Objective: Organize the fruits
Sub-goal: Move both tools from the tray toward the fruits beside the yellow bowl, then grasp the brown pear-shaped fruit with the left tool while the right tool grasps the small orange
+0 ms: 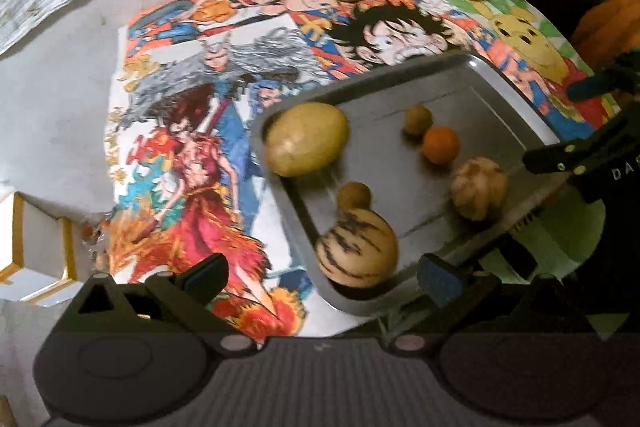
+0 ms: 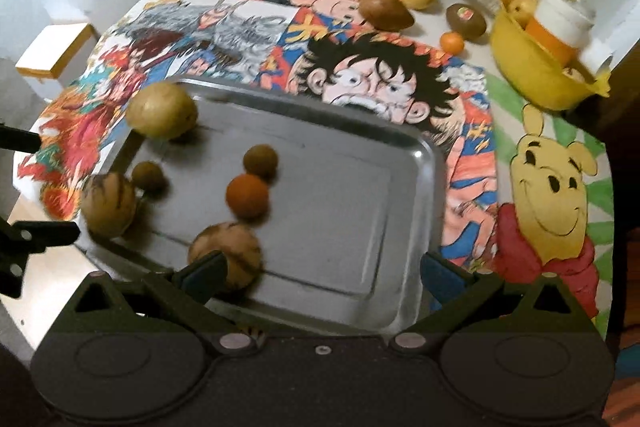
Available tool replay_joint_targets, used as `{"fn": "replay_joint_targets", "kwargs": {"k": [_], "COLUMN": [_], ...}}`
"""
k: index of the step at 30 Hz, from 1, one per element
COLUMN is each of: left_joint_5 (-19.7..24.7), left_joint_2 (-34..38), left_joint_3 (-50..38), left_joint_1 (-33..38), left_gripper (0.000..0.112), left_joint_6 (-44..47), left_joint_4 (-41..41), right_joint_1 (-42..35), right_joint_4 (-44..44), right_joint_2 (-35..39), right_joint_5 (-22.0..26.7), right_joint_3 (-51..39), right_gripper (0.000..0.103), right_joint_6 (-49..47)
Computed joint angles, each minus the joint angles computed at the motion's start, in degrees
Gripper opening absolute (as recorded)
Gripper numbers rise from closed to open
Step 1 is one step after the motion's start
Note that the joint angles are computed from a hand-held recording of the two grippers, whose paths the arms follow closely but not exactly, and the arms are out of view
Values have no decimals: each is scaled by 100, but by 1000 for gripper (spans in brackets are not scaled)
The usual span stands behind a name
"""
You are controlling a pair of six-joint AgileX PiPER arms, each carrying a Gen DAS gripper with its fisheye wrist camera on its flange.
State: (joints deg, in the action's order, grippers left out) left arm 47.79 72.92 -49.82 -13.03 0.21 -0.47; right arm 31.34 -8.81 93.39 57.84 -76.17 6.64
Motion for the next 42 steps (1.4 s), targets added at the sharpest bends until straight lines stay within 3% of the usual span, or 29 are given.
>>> {"fn": "replay_joint_targets", "kwargs": {"k": [9, 14, 20, 29, 36, 42], "left_joint_5": [68, -133, -236, -147, 403, 1499], "left_joint_2": [594, 1024, 1673, 2933, 4186, 5718], "left_joint_3": [-783, -1293, -2098, -3591, -5347, -7683], "left_joint_1": [194, 150, 47, -77, -182, -66], "left_gripper": [102, 102, 102, 102, 102, 102], "left_joint_6": [-649, -906, -1158, -1555, -1831, -1880], "left_joint_4": [318, 399, 364, 502, 484, -106], "right_joint_1": [-301, -579, -971, -1719, -2131, -2285], "right_joint_4": [-225, -22, 339, 814, 834, 1209], "right_joint_2": [150, 213, 432, 1117, 2128, 2950], "right_joint_5": [-699, -1121, -1385, -1489, -1327, -1494], "right_joint_3": [-60, -227, -593, -1464, -2666, -3365], "right_gripper": [102, 102, 102, 102, 96, 86], "right_joint_6": [253, -179, -608, -286, 3, -196]}}
